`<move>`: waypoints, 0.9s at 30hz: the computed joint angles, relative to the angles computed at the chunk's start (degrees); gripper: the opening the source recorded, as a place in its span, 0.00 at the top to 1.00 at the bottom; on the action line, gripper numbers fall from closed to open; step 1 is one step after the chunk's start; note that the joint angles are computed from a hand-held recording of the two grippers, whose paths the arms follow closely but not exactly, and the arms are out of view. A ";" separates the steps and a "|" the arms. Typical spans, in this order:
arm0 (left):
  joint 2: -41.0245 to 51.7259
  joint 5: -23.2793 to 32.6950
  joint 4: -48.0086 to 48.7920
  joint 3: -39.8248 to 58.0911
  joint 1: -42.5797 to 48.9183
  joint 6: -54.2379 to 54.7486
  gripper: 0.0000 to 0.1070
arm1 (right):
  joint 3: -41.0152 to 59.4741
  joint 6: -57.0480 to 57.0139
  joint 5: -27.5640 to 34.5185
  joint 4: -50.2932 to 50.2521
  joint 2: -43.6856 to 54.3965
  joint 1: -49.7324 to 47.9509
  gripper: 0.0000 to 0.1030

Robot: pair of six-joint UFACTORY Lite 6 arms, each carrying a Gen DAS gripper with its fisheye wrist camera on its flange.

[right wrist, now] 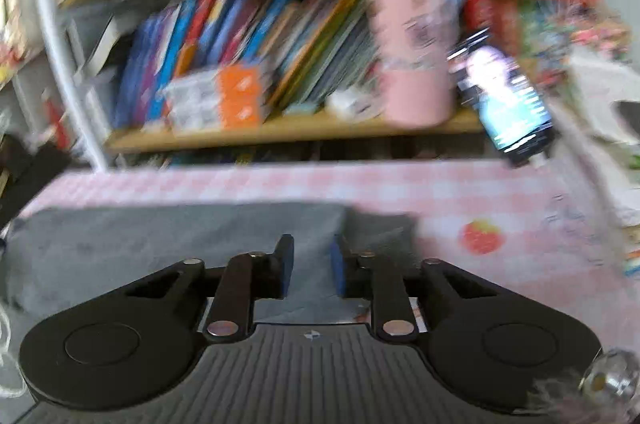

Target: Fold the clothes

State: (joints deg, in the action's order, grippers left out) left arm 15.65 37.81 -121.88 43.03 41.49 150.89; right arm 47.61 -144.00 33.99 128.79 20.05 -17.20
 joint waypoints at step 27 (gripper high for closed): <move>-20.38 22.48 24.91 -20.07 32.25 -9.80 0.25 | -45.99 -31.84 -1.97 -6.75 -43.53 -19.34 0.95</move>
State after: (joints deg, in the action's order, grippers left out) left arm -4.73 60.29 -96.97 22.96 73.74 141.08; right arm 1.62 -175.84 32.02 122.04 -23.47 -36.54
